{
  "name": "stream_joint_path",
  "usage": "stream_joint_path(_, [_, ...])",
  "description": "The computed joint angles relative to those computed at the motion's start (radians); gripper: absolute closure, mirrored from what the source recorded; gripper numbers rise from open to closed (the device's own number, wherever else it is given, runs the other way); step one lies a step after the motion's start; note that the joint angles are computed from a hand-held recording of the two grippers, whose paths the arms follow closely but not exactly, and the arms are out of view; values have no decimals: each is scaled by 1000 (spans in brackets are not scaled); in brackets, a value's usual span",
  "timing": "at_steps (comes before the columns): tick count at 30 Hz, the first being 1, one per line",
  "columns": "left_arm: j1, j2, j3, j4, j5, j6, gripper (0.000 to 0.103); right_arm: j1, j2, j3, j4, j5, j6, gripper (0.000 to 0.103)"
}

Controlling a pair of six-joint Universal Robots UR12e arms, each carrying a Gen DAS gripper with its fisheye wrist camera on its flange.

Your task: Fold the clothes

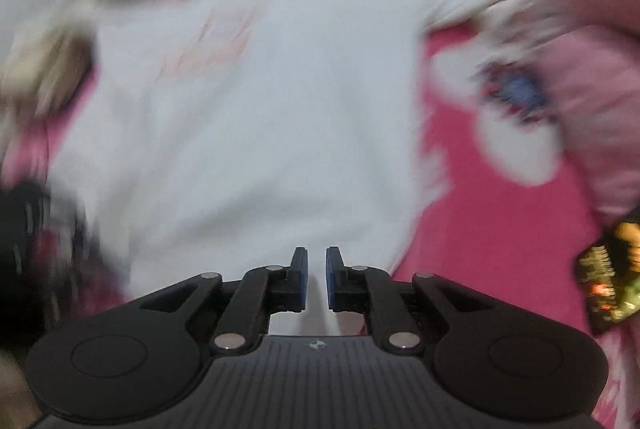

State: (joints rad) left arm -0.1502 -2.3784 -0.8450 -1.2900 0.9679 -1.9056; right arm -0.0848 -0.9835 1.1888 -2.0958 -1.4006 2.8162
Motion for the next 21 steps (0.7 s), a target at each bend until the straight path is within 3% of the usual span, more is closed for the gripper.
stream_joint_path(2, [2,-2,15,-37,-3,-12,87,11,12,-24,87,-54,-37,95])
stream_joint_path(3, [4,-5,30,-71,-1,-12,87,8,8,-26,95,-51,-6,95])
stream_joint_path(6, [12,-23,100,-168,7,-26,86,28,-9,-25,58,-168,44,88])
stream_joint_path(8, [23,-33,139,-166,23,-97,86,29,-28,-14,33,-121,38,88])
stream_joint_path(11, [50,-45,201,-145,61,-249,84,40,-47,8,-29,-38,-34,87])
stream_joint_path(14, [85,-55,272,-212,109,-406,80,56,-47,10,-66,29,-123,85])
stream_joint_path(19, [134,19,145,-160,191,-722,74,87,-28,-4,-10,84,-271,76])
stream_joint_path(21, [151,45,76,-118,177,-867,74,100,-18,-13,20,89,-322,73])
